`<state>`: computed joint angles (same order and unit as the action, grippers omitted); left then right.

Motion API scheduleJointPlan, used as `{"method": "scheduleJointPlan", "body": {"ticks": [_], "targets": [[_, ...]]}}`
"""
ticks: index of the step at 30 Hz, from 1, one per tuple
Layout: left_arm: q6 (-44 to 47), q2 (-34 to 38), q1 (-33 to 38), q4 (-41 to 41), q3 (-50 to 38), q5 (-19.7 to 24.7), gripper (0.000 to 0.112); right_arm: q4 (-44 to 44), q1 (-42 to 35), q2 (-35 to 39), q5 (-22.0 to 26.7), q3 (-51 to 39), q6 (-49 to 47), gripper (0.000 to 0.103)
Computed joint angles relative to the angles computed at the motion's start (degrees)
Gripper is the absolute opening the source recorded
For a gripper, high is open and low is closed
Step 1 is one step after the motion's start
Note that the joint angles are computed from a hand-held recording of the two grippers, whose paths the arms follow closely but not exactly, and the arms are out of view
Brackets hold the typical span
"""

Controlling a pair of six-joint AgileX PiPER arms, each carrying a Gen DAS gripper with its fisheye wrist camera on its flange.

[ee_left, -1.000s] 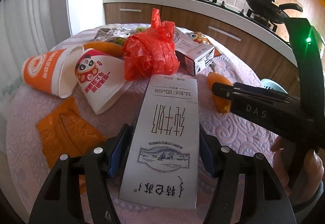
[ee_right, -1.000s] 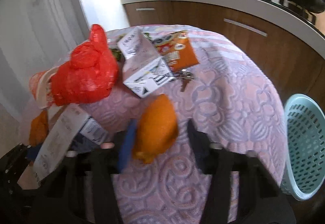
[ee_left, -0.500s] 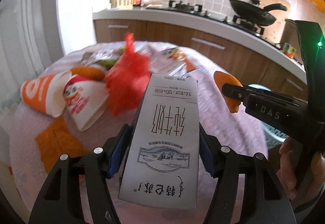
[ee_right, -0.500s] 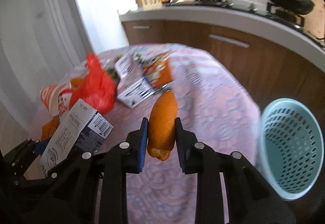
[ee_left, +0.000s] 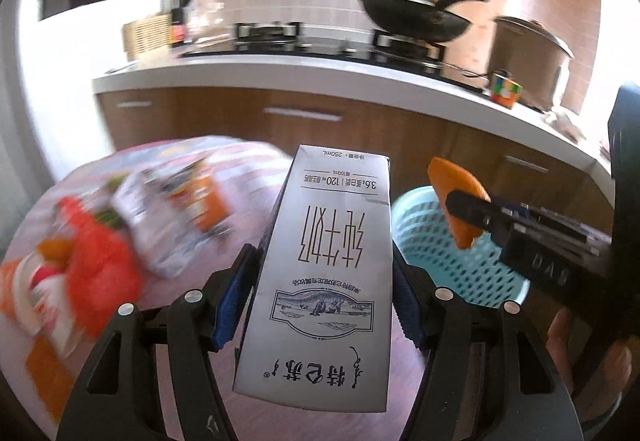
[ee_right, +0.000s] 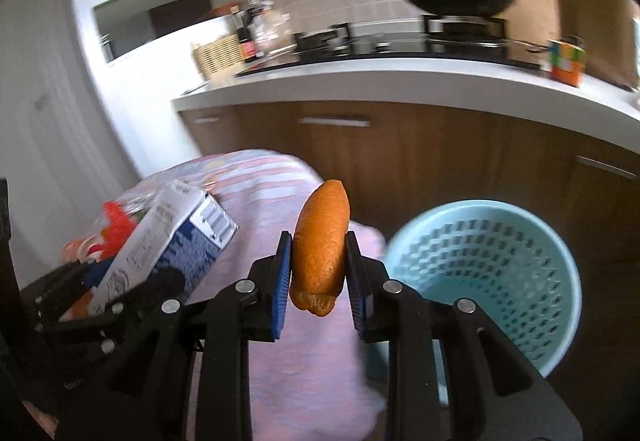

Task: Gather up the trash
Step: 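Carry both items over the blue basket and open both tools to drop them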

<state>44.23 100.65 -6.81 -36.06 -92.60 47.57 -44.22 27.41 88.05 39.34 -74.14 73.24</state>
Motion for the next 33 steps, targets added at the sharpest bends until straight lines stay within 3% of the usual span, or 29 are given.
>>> {"method": "scheduleJointPlan", "body": {"ticks": [4, 10, 14, 20, 22, 27, 33], "targets": [[-3.97, 4.75, -6.31, 2.78, -5.50, 0.88, 0.061, 0.41, -5.47, -3.03, -1.94, 6.04, 1.13, 0.023], [-10.60, 15.72, -13.66, 7.19, -17.67, 7.53, 0.061, 6.74, -14.25, -3.32, -3.63, 11.96, -2.61, 0.023], [-14.34, 22.20, -15.19, 7.54, -25.32, 11.84, 0.061, 14.72, -21.46, -1.55, -8.31, 14.73, -8.97, 0.023], [-19.05, 29.90, -16.76, 8.30, -34.97, 17.44, 0.061, 24.15, -28.09, 2.47, -11.21, 16.06, -17.98, 0.023], [-20.31, 31.07, -17.19, 8.75, -36.15, 17.19, 0.062, 25.11, -29.03, 3.37, -11.66, 16.14, -19.46, 0.023], [-21.53, 31.37, -17.35, 8.89, -35.73, 15.69, 0.075, 26.76, -29.46, 5.12, -10.60, 14.87, -21.60, 0.026], [-19.03, 28.01, -16.06, 7.70, -31.38, 13.54, 0.076, 27.06, -29.20, 4.95, -10.06, 14.19, -21.72, 0.027]]}}
